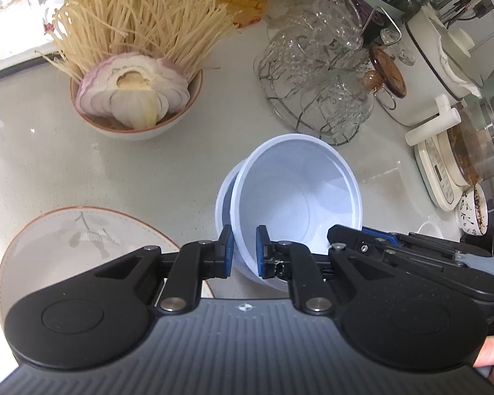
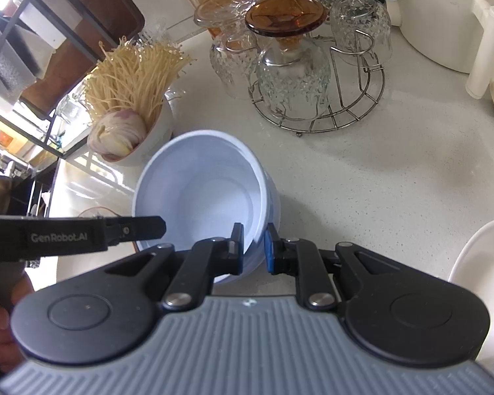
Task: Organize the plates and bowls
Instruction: 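Lift the second plastic bowl and lower it into the first plastic bowl, then open both grippers to release the stacked plastic bowl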
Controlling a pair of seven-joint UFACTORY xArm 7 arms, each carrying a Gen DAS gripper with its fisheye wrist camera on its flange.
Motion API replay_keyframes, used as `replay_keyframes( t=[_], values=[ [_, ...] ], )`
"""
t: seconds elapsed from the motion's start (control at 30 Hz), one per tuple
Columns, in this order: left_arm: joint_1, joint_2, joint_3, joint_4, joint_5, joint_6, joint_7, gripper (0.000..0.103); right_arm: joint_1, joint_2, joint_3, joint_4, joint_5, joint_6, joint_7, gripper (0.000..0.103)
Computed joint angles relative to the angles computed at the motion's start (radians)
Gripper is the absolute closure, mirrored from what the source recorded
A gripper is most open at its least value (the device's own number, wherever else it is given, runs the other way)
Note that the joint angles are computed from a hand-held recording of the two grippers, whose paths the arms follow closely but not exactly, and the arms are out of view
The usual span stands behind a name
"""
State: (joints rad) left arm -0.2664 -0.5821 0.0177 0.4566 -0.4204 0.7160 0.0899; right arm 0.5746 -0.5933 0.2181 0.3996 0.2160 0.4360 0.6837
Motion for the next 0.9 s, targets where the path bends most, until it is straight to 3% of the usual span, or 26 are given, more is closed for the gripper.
replay_keyframes(
  t=[0.1, 0.2, 0.27, 0.3, 0.47, 0.9],
  values=[
    [-0.005, -0.009, 0.006, -0.006, -0.008, 0.000, 0.009, 0.087, -0.011, -0.014, 0.017, -0.004, -0.012, 0.001, 0.025, 0.086],
    [-0.005, -0.032, 0.006, -0.022, -0.012, -0.015, 0.014, 0.070, -0.015, -0.024, 0.026, -0.001, -0.029, 0.012, 0.035, 0.080],
    [-0.003, -0.062, -0.001, -0.033, -0.002, -0.027, 0.011, 0.069, -0.021, -0.039, 0.038, -0.003, -0.043, 0.011, 0.050, 0.054],
    [-0.003, -0.077, -0.003, -0.036, 0.004, -0.030, 0.009, 0.068, -0.025, -0.049, 0.045, -0.006, -0.051, 0.007, 0.060, 0.052],
    [-0.012, -0.156, 0.002, -0.055, 0.023, -0.052, -0.002, 0.068, -0.050, -0.104, 0.082, -0.008, -0.100, 0.022, 0.122, 0.053],
    [-0.053, -0.344, 0.013, -0.045, 0.071, -0.025, 0.035, 0.068, -0.114, -0.332, 0.188, 0.031, -0.220, 0.192, 0.312, 0.052]
  ],
)
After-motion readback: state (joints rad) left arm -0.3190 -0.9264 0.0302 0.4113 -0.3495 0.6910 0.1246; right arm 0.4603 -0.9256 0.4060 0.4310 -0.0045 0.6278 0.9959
